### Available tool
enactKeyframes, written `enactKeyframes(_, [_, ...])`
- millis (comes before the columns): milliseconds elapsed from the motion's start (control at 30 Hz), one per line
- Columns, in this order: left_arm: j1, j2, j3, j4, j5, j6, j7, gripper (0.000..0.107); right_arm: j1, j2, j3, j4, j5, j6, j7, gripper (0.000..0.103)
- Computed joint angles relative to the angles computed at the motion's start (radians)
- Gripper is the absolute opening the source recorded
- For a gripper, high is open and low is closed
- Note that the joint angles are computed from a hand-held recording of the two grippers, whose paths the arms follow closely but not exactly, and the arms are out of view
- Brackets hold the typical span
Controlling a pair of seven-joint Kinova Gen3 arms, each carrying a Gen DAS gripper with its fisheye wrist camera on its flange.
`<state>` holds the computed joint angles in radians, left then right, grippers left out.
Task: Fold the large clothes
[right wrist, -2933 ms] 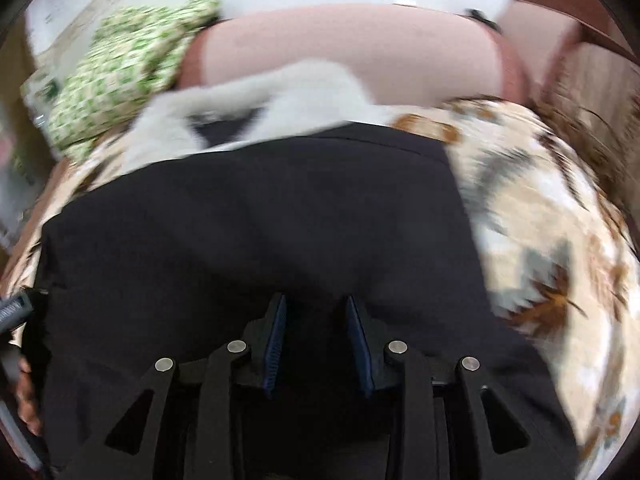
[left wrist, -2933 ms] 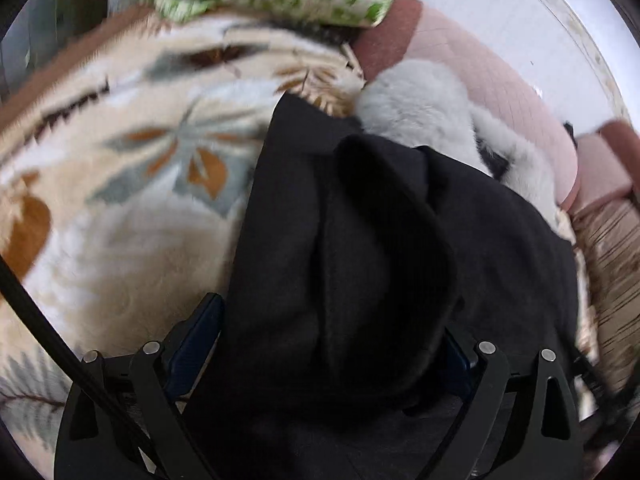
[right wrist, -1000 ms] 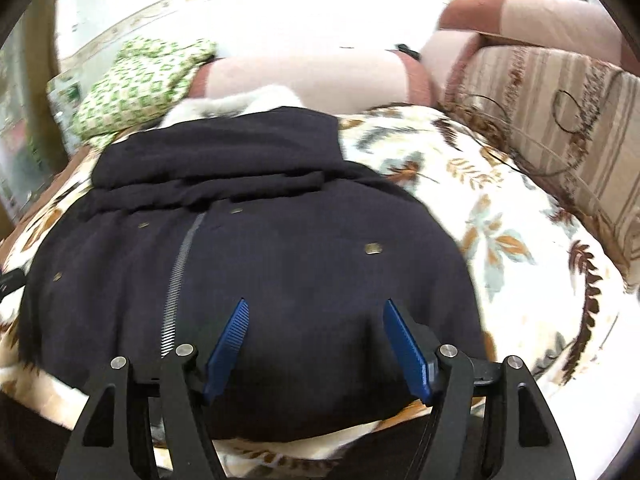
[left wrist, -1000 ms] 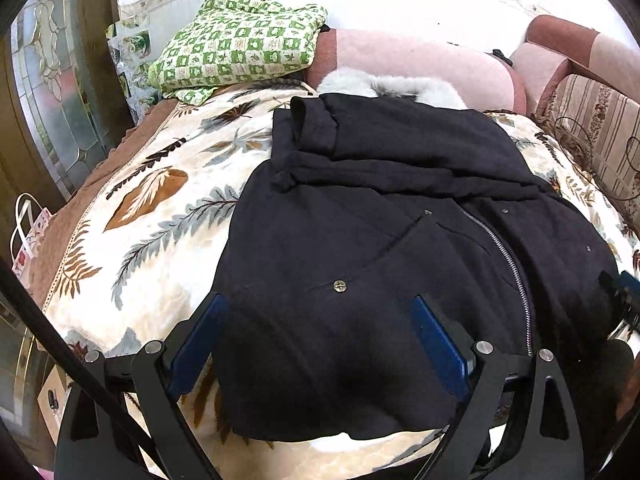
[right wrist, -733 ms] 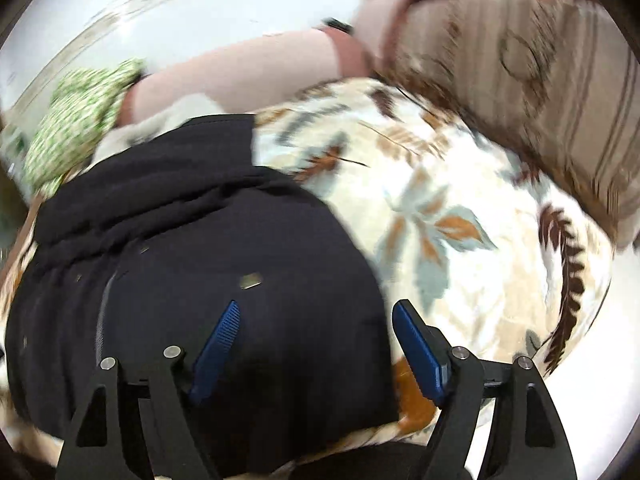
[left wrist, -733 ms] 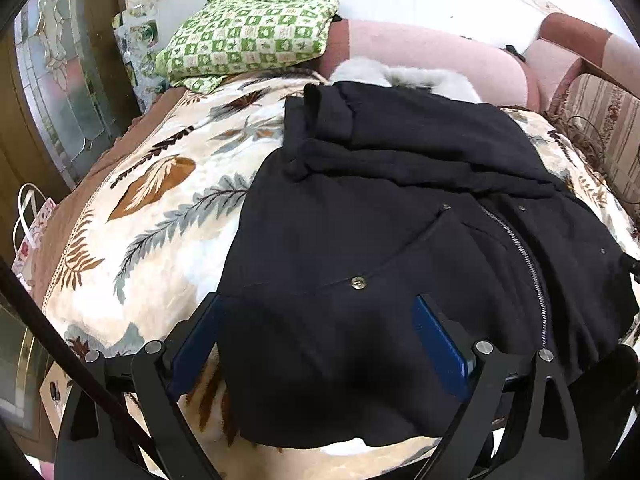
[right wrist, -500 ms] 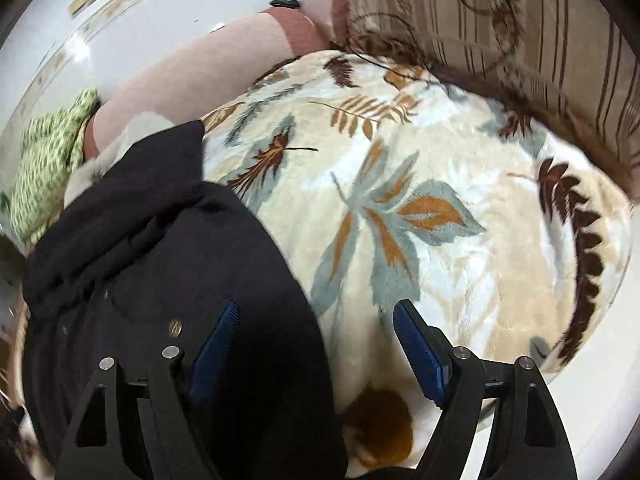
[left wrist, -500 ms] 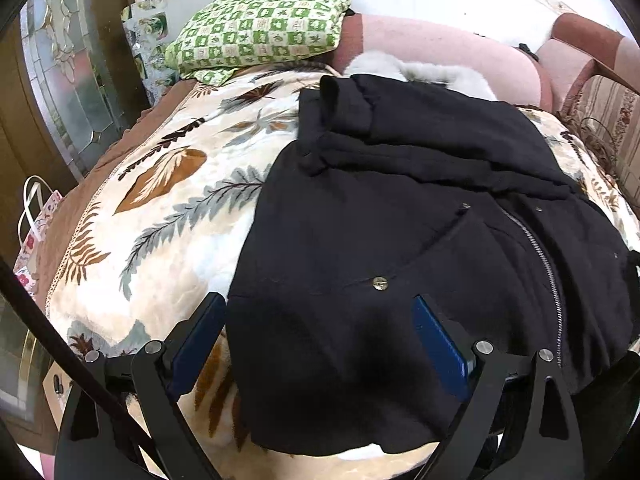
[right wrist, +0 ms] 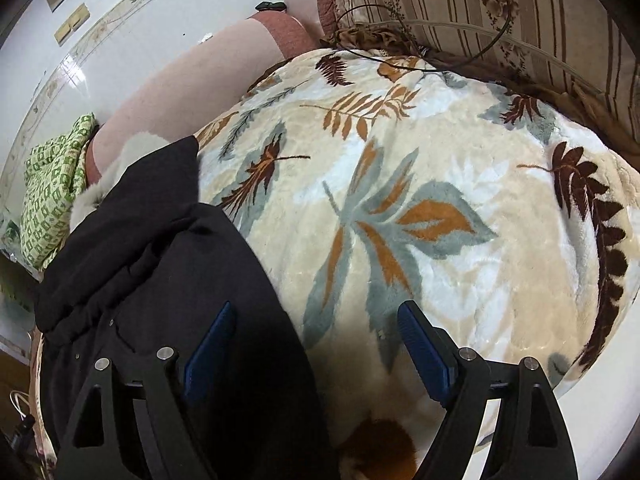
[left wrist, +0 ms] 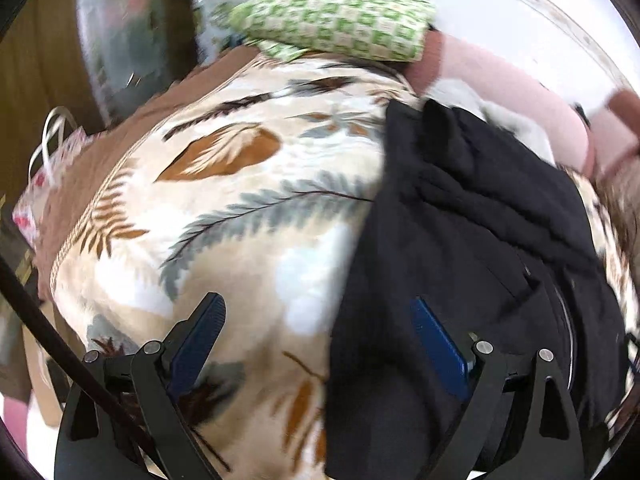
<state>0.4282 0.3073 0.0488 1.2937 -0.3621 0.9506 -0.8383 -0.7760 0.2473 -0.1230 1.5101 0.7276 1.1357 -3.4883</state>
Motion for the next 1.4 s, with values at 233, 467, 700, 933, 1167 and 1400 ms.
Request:
enactKeyframes(233, [-0.145,0.0,0.04,0.03,0.233,-0.053,-0.165,0.093,0.124,-0.021,-0.149,0.055,0.057,-0.036,-0.089,0.088])
enactKeyframes(467, [-0.422,0.11,0.287,-0.001,0.517,-0.096,-0.354,0.093,0.164,-0.049,-0.16,0.124,0.071,-0.147,-0.154,0.093])
enactKeyframes(700, [-0.568,0.175,0.425,-0.005,0.785,-0.081,-0.585,0.093,0.159,-0.05,-0.098,0.139,0.033,-0.299,-0.06,0.096])
enactKeyframes(933, [-0.415,0.128,0.213,0.052,0.948,-0.093,-0.731,0.093,0.003,-0.077,0.16,0.209,-0.115,-0.553,0.108,0.096])
enactKeyframes(1167, [-0.395,0.088,0.195,0.129,1.036,-0.089,-0.845,0.092,0.193,-0.111,-0.034,0.293,-0.286,-0.773,0.253,0.087])
enactKeyframes(1400, [-0.178,0.044,0.011,0.128,0.936,-0.117,-0.785,0.092,0.088,-0.061,-0.031,0.167,-0.171,-0.557,0.236,0.075])
